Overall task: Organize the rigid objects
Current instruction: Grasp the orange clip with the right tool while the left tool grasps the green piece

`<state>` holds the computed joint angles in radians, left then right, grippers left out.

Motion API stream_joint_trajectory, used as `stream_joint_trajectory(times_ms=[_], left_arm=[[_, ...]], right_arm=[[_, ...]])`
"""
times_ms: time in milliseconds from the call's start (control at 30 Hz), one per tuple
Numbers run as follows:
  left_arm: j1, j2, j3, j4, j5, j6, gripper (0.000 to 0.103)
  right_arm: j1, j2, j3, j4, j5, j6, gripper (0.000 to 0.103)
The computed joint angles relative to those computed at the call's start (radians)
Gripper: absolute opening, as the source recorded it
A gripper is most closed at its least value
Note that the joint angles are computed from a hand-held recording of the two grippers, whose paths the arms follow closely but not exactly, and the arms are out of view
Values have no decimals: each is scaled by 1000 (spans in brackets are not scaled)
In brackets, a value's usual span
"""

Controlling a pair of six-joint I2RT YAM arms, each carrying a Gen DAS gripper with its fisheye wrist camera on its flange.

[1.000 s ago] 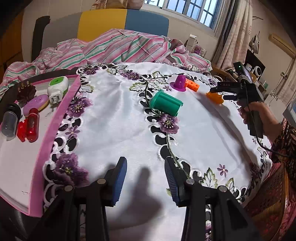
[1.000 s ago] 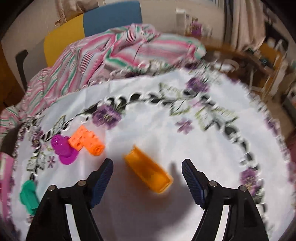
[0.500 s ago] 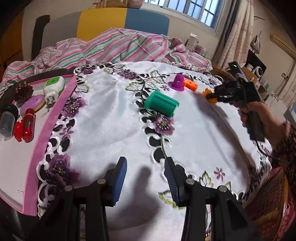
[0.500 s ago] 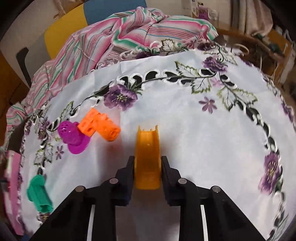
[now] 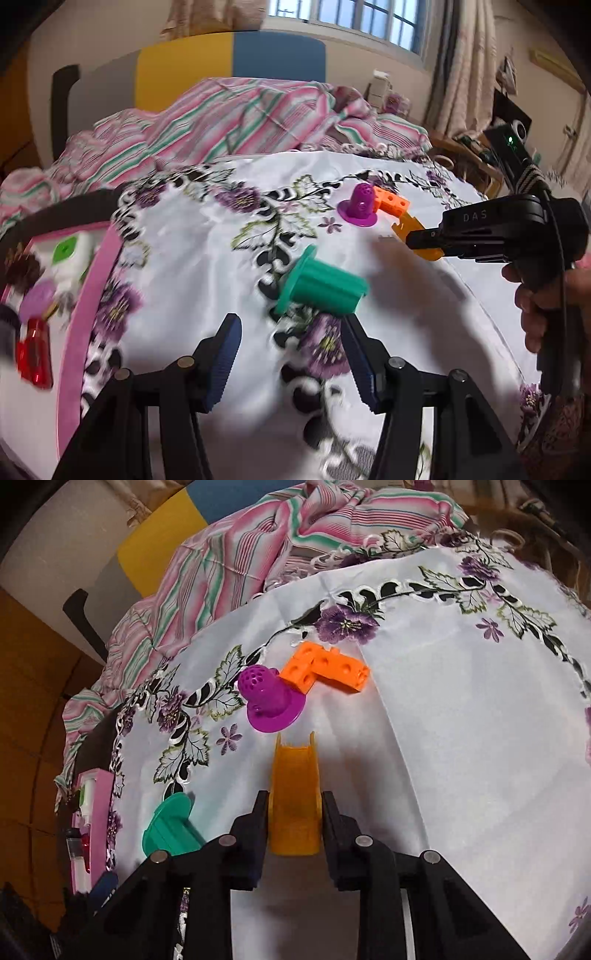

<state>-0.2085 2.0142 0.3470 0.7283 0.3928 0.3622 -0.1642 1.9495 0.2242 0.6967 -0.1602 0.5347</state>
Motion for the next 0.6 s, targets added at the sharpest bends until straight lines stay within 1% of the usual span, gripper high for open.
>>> stream_joint_trajectory(times_ms=[133,200,267,367,433,600], left_arm=[[-101,27,39,22,-37,-14,64],[-128,52,71,9,-57,-15,64],[-147,90,96,22,-93,-11,65],[-145,149,129,28,-86,34,68],[-151,178,145,30,-103,58,68],[-144,218,178,8,-85,53,68]], right_arm=[[-25,15,0,14,-15,-1,27],[-31,17,2,13,-20,-3,27],[-28,20,5,11,-20,-2,27],[-23,20,4,21,-28,3,27],[-17,15,5,20,-24,-1,27],[-5,27,17,13,-19,-1,27]])
